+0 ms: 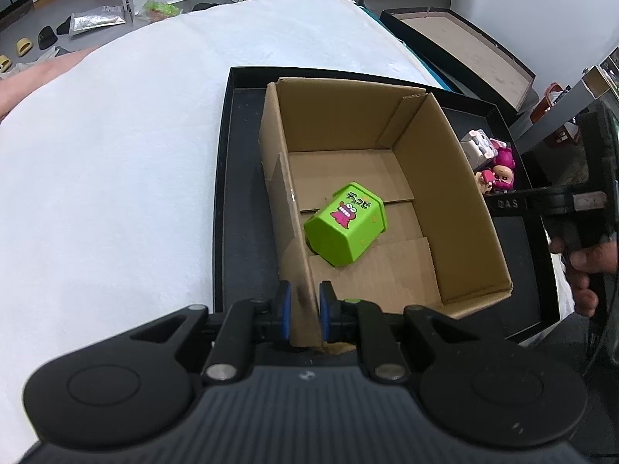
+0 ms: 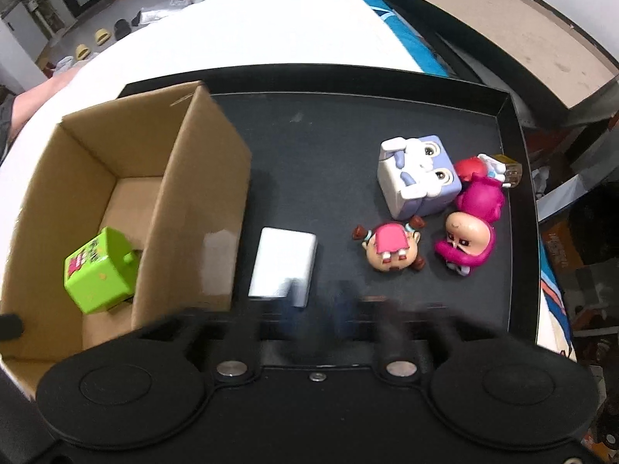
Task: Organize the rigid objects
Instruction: 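Move the right gripper to the white charger and grasp it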
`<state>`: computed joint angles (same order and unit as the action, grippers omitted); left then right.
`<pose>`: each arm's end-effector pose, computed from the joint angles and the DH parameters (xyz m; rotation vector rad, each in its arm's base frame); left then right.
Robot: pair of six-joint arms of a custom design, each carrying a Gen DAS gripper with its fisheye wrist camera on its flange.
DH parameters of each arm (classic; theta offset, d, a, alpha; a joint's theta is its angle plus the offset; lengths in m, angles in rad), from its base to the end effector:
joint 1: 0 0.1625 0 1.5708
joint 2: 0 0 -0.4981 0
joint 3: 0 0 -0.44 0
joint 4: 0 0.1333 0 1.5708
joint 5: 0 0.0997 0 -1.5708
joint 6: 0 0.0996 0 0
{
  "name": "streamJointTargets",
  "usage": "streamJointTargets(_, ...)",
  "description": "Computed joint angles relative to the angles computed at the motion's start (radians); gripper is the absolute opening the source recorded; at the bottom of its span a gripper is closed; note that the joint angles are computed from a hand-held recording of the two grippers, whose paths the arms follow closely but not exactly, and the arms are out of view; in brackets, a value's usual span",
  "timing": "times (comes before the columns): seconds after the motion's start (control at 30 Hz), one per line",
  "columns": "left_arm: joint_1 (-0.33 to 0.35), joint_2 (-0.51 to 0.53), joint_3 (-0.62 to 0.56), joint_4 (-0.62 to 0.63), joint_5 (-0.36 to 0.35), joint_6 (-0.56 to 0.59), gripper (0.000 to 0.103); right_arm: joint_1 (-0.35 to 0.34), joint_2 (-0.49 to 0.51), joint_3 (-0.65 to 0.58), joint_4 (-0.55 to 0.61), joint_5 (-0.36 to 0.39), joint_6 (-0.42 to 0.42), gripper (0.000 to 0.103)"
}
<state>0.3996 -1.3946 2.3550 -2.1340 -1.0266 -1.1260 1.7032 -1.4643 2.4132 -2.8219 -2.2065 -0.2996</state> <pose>-0.2952 -0.3253 0.1752 0.1992 2.5263 -0.4353 0.1301 -0.4148 0.2533 0.4083 -2.4376 0.3067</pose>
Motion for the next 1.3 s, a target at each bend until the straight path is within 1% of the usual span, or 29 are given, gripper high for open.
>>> streamJointTargets(0.03, 0.000, -0.001, 0.000, 0.001, 0.000, -0.001, 0.014, 0.000, 0.009, 0.001, -0.021, -0.001, -0.014, 0.050)
streamJointTargets(0.1, 0.000, 0.002, -0.004, 0.008, 0.003, -0.003, 0.014, -0.002, 0.027, -0.006, -0.013, -0.015, -0.011, 0.049)
streamJointTargets(0.17, -0.001, 0.006, -0.006, 0.011, 0.004, -0.005, 0.014, -0.011, 0.023, -0.009, -0.002, 0.003, -0.001, 0.047)
streamJointTargets(0.27, 0.000, 0.011, -0.007, 0.011, 0.005, -0.008, 0.014, -0.011, 0.026, -0.024, 0.036, 0.009, -0.004, 0.044)
streamJointTargets(0.37, 0.004, 0.016, -0.011, 0.013, 0.002, -0.012, 0.014, -0.007, 0.022, -0.050, 0.126, 0.014, 0.024, 0.044)
streamJointTargets(0.4, 0.004, 0.018, -0.012, 0.016, 0.004, -0.015, 0.014, -0.006, 0.021, -0.050, 0.134, 0.017, 0.018, 0.044)
streamJointTargets(0.47, 0.003, 0.019, -0.011, 0.015, 0.003, -0.018, 0.014, -0.010, 0.019, -0.044, 0.119, 0.022, -0.006, 0.044)
streamJointTargets(0.57, 0.002, 0.020, -0.012, 0.015, 0.003, -0.024, 0.014, -0.014, 0.015, -0.046, 0.130, 0.031, -0.002, 0.043)
streamJointTargets(0.6, 0.002, 0.020, -0.013, 0.018, 0.003, -0.025, 0.014, -0.014, 0.013, -0.047, 0.134, 0.031, -0.010, 0.040)
streamJointTargets(0.63, 0.002, 0.020, -0.014, 0.024, 0.003, -0.027, 0.014, -0.012, 0.017, -0.047, 0.132, 0.035, -0.018, 0.035)
streamJointTargets(0.67, 0.002, 0.020, -0.016, 0.029, 0.005, -0.032, 0.014, -0.018, 0.012, -0.050, 0.144, 0.056, -0.024, 0.020)
streamJointTargets(0.7, 0.003, 0.020, -0.016, 0.030, 0.004, -0.035, 0.014, -0.022, 0.009, -0.057, 0.165, 0.074, -0.015, 0.016)
streamJointTargets(0.77, 0.003, 0.020, -0.017, 0.037, 0.003, -0.043, 0.014, -0.013, 0.013, -0.065, 0.173, 0.047, -0.005, 0.014)
streamJointTargets(0.87, 0.003, 0.018, -0.014, 0.028, 0.002, -0.041, 0.014, -0.018, 0.010, -0.077, 0.198, 0.039, 0.009, 0.014)
streamJointTargets(0.93, 0.003, 0.016, -0.011, 0.024, 0.003, -0.040, 0.014, -0.019, 0.009, -0.087, 0.216, 0.031, 0.027, 0.016)
streamJointTargets(0.97, 0.003, 0.015, -0.010, 0.024, 0.003, -0.041, 0.014, -0.022, 0.005, -0.091, 0.221, 0.040, 0.040, 0.018)
streamJointTargets(1.07, 0.007, 0.016, -0.013, 0.034, 0.005, -0.054, 0.014, -0.033, -0.002, -0.105, 0.236, 0.078, 0.085, 0.030)
streamJointTargets(1.17, 0.005, 0.021, -0.019, 0.056, 0.015, -0.074, 0.014, -0.041, 0.006, -0.114, 0.239, 0.106, 0.123, 0.030)
streamJointTargets(1.23, 0.004, 0.022, -0.020, 0.062, 0.020, -0.090, 0.014, -0.044, 0.019, -0.119, 0.241, 0.116, 0.150, 0.032)
streamJointTargets(1.3, 0.003, 0.019, -0.018, 0.063, 0.024, -0.108, 0.014, -0.044, 0.032, -0.121, 0.236, 0.117, 0.165, 0.042)
